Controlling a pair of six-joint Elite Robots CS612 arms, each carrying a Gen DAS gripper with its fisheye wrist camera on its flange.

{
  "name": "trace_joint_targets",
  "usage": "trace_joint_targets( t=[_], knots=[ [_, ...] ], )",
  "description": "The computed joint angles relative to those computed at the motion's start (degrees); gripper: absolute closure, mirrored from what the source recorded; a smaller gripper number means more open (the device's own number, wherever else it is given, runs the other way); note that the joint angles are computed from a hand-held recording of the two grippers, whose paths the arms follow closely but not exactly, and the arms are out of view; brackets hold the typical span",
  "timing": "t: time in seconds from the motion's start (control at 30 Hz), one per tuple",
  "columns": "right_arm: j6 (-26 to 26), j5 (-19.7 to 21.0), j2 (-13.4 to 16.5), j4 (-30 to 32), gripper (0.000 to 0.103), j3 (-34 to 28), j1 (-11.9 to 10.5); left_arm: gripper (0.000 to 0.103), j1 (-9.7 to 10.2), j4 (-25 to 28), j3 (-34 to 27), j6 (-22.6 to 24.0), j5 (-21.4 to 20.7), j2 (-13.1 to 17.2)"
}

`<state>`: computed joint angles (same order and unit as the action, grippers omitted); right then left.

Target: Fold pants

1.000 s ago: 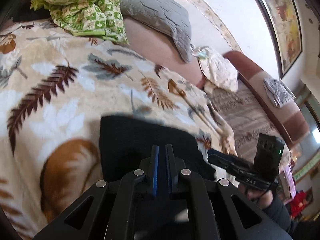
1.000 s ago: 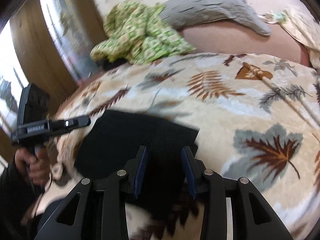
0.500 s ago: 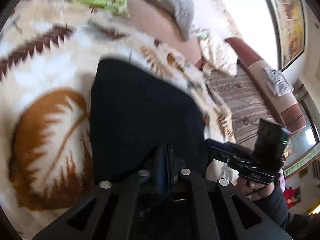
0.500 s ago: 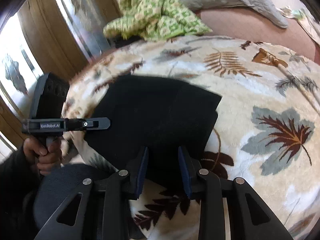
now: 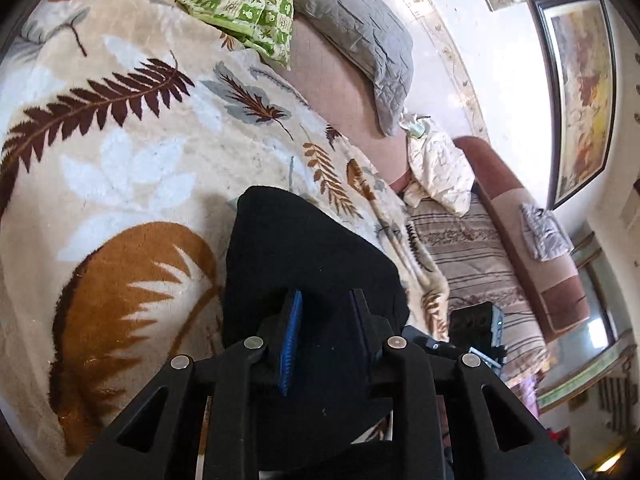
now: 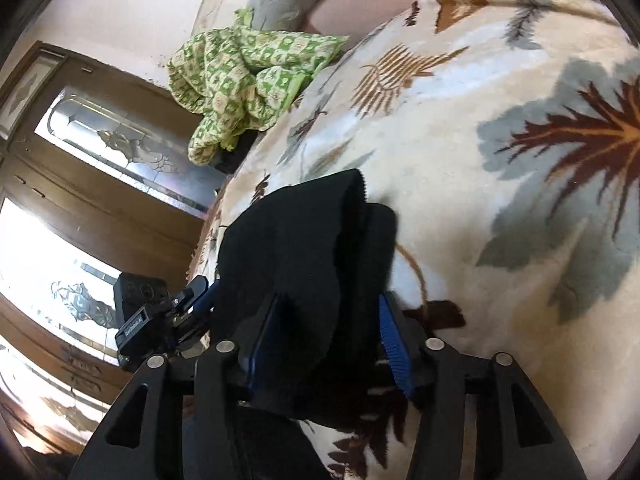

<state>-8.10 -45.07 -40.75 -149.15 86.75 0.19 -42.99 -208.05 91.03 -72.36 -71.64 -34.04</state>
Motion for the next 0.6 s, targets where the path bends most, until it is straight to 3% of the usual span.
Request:
trace_joint_targets(
  t=[0.23,0.37,0.47,0.6],
  knots=[
    [-4.7,-1.1,-0.2,-0.1,0.057,0.3,0.2,0.070,0.51,-11.1,-2.6,-1.4,-1.5,4.8],
    [-5.2,-1.6,-0.4,-2.9,0.055,1.2,0.3,0.070,0.83,-13.2,-4.4,-2.5,-1.3,7.1],
    [-6.1,-1.8,-0.8,-2.3,0.060,1.4,0.3,0.070,0.70,-14.9,-4.1,-3.3,-1.0,7.4],
    [-5.1,-1.5,-0.7,-2.8,0.061,1.6,0.2,0.048,0.19,-19.2,-3.1,-4.2,2.1,7.8]
  ],
)
